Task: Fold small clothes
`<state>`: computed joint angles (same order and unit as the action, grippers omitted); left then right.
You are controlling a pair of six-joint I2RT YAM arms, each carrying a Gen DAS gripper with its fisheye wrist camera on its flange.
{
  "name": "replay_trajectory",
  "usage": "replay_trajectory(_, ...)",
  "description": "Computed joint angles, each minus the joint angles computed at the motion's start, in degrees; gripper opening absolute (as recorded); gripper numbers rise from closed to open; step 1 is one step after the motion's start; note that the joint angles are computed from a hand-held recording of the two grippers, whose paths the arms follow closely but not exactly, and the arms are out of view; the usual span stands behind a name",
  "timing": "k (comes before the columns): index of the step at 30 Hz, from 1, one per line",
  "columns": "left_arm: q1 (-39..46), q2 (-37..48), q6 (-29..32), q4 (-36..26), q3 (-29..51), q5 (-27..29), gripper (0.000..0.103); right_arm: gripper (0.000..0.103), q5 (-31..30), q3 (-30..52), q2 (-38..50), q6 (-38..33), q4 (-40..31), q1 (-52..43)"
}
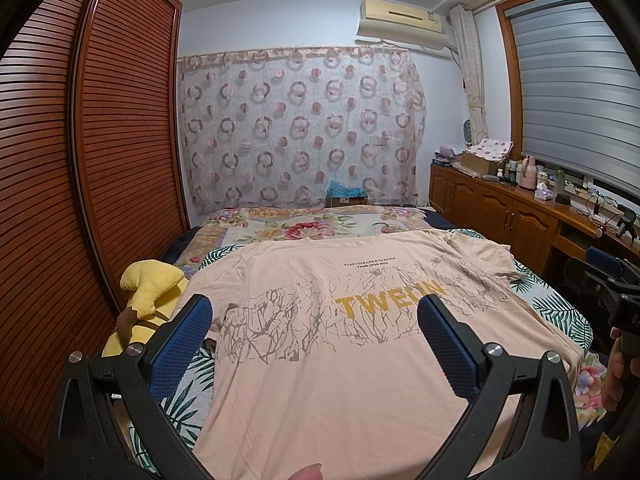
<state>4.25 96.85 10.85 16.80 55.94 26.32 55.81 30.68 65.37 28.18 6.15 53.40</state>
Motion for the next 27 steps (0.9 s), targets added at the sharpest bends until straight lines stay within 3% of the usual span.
replay_trajectory(16, 0.4, -0.1, 0.4, -1.3, 0.9, 0.2, 0.103, 0.103, -0.9, 0.2, 0.3, -0.3, 0.3, -0.5)
replay_trajectory(20, 0.4, -1.5, 0.3, -4.8, 2.1, -0.1, 0.103, 0.103, -2.6, -0.6, 1.0, -1.2, 2.3, -1.7)
replay_trajectory(27, 2.1, 2.7, 1.3, -4.0, 3.7, 0.3, 0.103, 0.103, -8.4, -0.5, 2.8, -3.9, 6.3, -5.1)
